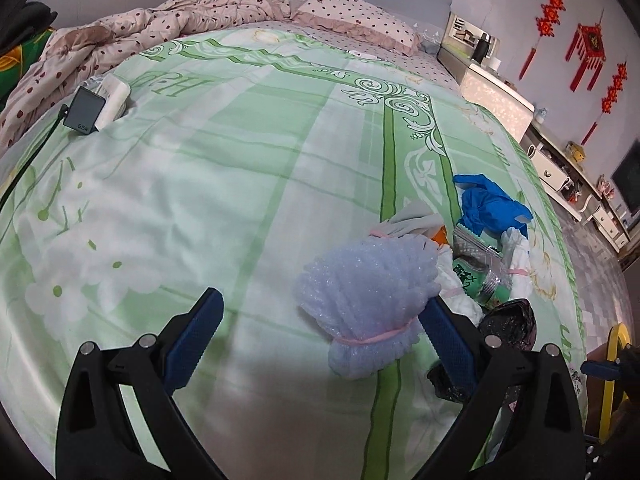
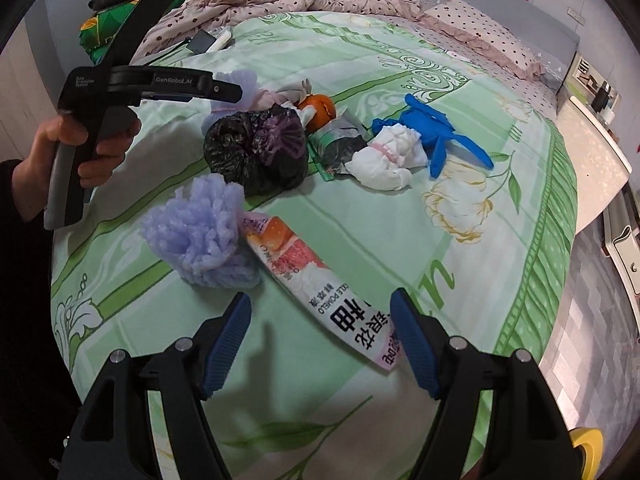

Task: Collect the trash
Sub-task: 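Grasp the purple mesh net with the left tool while the right tool grasps the pomelo wrapper, then carry both items to the yellow bin and open both tools to drop them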

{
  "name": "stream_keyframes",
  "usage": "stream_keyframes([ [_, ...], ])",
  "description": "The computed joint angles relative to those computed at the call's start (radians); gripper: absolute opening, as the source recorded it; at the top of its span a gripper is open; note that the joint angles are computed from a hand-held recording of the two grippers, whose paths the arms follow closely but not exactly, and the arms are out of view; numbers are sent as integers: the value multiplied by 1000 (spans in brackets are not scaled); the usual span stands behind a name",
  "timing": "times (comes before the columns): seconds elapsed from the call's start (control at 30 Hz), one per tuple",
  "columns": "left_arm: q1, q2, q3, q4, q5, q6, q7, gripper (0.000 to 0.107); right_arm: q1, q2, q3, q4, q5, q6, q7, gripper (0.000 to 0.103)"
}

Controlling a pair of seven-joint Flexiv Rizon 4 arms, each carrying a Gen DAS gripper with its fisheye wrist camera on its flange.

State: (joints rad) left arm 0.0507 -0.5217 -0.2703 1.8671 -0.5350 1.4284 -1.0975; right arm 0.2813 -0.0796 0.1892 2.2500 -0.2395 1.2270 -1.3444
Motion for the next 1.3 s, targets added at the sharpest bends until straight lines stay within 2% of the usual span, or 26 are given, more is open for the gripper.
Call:
stream_keyframes([
  [0.07,12,-6,-26,1,-11,-1,18,93,1,-19,-5,-9,-15,-3,-5,69],
  [0.17,-12,-24,-10,-12,13,-1,22,89,-2,-50,-7,-34,5,-11,-33,67],
  [0.23,-9,-35,-17,-24,19,-32,35,70,-4,-61,-13,-38,-3,-3,-32,58],
  [0.37,1,-53,-46,-34,7,-42,71,51,-12,-77,-11,-56,23,-7,-47,42],
  [0.43,8,-56,-60,-34,-7,-41,89,45,-8,-80,-20,-52,3,4,-23,24],
  [0.53,15,-50,-75,-24,-20,-26,114,42,-14,-84,-17,-56,15,12,-12,23],
  [0.63,24,-42,-87,-16,-33,-30,134,41,-1,-79,-45,-32,-53,54,66,22],
  [0.77,23,-22,-82,0,-48,-29,152,41,-8,-58,-46,-17,-78,84,112,22],
  [1.07,26,59,-75,57,-83,28,168,40,-29,34,-45,35,-156,124,260,22],
  [1.3,69,158,-134,131,-164,97,232,40,-51,126,-14,71,-133,138,313,22],
])
